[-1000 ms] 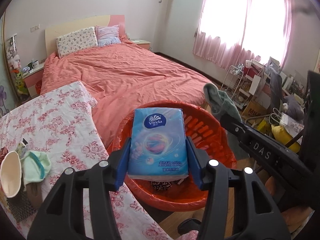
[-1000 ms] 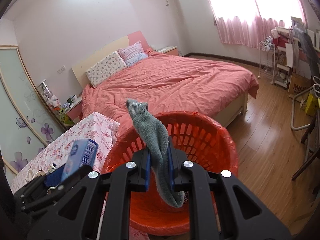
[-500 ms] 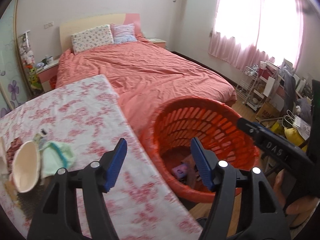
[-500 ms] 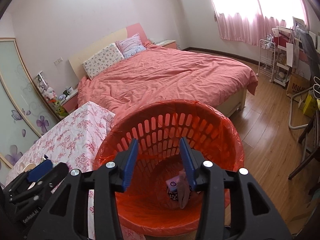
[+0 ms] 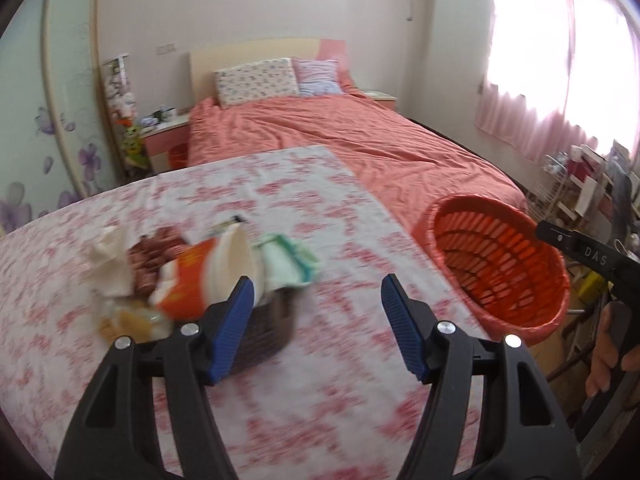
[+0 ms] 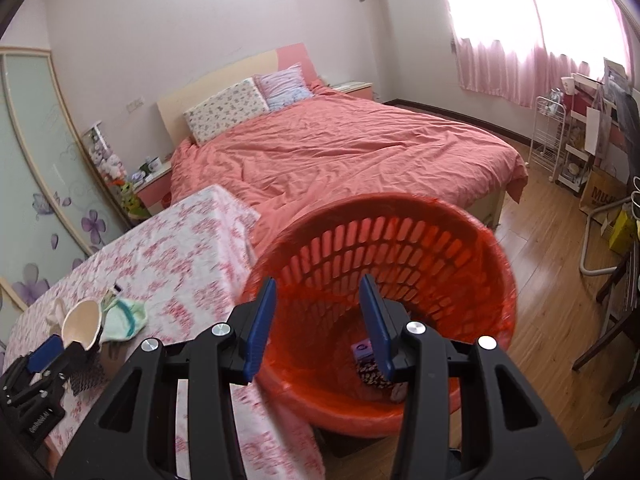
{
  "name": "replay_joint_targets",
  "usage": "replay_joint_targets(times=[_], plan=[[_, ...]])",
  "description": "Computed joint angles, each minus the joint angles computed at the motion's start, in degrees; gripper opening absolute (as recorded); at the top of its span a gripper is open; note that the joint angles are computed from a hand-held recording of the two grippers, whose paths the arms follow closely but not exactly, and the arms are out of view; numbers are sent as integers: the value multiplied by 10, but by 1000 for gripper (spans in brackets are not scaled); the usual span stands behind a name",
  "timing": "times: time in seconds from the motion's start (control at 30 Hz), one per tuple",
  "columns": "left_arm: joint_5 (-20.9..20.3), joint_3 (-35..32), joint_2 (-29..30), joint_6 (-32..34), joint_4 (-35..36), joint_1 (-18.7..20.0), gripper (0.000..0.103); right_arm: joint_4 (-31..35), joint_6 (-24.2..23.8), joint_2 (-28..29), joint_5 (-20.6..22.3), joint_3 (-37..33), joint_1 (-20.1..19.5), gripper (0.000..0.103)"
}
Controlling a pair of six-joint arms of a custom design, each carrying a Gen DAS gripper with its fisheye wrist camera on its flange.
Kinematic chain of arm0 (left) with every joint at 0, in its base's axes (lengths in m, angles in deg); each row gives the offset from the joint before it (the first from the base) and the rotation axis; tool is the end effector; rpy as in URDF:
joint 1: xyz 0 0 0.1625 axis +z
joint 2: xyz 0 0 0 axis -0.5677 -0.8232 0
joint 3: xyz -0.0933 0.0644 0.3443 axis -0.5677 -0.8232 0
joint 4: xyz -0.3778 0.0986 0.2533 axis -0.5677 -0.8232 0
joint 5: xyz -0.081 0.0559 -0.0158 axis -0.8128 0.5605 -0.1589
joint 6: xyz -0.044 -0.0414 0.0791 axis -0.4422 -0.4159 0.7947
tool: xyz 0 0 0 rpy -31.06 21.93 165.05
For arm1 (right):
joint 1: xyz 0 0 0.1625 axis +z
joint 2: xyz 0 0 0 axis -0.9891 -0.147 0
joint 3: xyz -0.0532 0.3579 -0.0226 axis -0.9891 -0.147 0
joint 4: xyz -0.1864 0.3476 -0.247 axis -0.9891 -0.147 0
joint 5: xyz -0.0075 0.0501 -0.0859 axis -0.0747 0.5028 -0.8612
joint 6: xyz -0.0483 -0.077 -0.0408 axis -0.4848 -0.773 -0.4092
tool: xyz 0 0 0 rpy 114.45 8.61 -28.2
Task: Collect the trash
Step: 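Move both open tools back over the items on the bed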
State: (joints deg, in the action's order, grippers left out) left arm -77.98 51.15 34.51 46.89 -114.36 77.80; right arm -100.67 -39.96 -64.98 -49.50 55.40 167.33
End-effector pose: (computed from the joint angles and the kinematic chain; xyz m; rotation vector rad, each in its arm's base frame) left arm -0.3398 -0.6263 0.0299 0.2572 2.1266 -1.0644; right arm 0.0576 -0.7251 0.3150 0.4230 -2.4437 1.0395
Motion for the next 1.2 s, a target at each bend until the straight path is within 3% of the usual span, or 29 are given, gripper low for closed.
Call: replay_joint_targets(times=[0.13,0.23,0.37,0.5,0.77,0.97,1.2], plan=[[39,81,-70,-70,32,-2,65,0,-11,-1,-8,21,12,44],[57,136,-135,-176,113,7,65,5,-21,-1,-12,36,21,44],[28,170,-193,-288,197,35,65,1,-40,3,-20,56,33,44],[-4,179,-197,-282,172,47,72,4,-54,7,-26,69,42,44],[-1,153,-170,-290,190,61,74,27,-45,10,-21,80,52,44],[33,169,-217,-407,342,75,68,31,-58,12,-18,95,63,44],[48,195,-278,-514,462,82,68,36,-60,18,-17,100,75,44]])
